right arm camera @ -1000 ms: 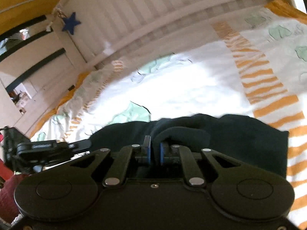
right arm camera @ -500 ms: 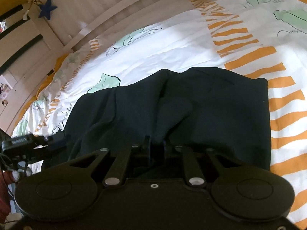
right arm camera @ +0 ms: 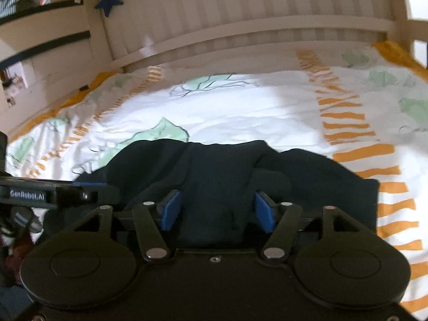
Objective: Fold large clothes
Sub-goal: 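Lower the held hoodie onto the duvet and open both tools, then spread the hoodie flat on the duvet with both open tools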
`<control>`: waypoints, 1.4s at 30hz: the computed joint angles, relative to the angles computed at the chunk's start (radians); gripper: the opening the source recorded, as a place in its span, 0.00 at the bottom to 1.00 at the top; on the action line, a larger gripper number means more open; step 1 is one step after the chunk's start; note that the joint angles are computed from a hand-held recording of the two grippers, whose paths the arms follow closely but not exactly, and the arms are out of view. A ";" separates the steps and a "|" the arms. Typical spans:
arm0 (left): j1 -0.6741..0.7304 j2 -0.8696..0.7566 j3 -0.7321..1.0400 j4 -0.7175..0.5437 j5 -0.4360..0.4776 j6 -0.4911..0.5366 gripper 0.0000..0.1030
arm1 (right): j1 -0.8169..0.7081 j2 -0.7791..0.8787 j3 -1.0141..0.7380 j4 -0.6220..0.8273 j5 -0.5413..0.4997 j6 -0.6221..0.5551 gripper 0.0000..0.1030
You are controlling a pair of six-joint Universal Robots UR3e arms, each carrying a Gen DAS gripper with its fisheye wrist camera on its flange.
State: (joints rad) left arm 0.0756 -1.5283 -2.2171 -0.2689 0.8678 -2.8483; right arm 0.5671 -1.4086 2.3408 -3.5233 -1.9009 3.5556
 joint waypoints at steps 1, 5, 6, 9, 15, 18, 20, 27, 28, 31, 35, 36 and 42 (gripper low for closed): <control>-0.005 0.003 -0.004 0.008 0.033 -0.013 0.59 | 0.012 -0.001 -0.018 0.042 -0.026 0.011 0.63; 0.043 -0.019 0.003 0.014 0.114 -0.130 0.59 | -0.043 -0.050 0.021 0.131 -0.020 0.086 0.63; 0.061 -0.030 0.012 0.010 0.134 -0.166 0.59 | -0.063 -0.066 0.041 0.137 -0.013 0.105 0.63; 0.096 -0.042 0.020 0.035 0.185 -0.221 0.58 | -0.110 -0.110 0.089 0.146 0.013 0.145 0.70; 0.077 0.013 0.002 0.054 0.079 -0.169 0.59 | 0.038 -0.020 0.000 0.058 -0.156 0.055 0.71; 0.011 0.018 -0.010 0.076 0.058 -0.057 0.60 | 0.066 0.011 -0.030 0.020 -0.148 0.013 0.78; -0.048 -0.008 -0.013 0.108 0.071 -0.009 0.63 | 0.069 0.021 -0.042 0.040 -0.130 0.008 0.79; -0.149 -0.137 -0.041 0.200 0.219 0.033 0.67 | 0.032 0.088 -0.040 0.131 -0.068 0.030 0.85; -0.157 -0.148 -0.051 0.237 0.227 0.032 0.67 | 0.030 0.114 -0.018 0.073 -0.070 0.031 0.88; -0.170 -0.178 -0.099 0.368 0.243 0.015 0.69 | 0.003 0.131 0.022 -0.004 -0.036 0.045 0.92; -0.164 -0.208 -0.179 0.542 0.238 0.006 0.70 | 0.012 0.168 0.041 -0.082 -0.048 0.044 0.94; -0.158 -0.198 -0.181 0.533 0.233 0.009 0.70 | 0.009 0.173 0.043 -0.093 -0.045 0.043 0.94; -0.131 -0.200 -0.194 0.552 0.193 0.011 0.71 | 0.006 0.213 0.064 -0.183 -0.035 0.043 0.96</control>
State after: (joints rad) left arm -0.0550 -1.7285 -2.4106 0.2833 1.0610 -2.8369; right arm 0.5730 -1.1952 2.4047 -3.7065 -1.9355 3.5984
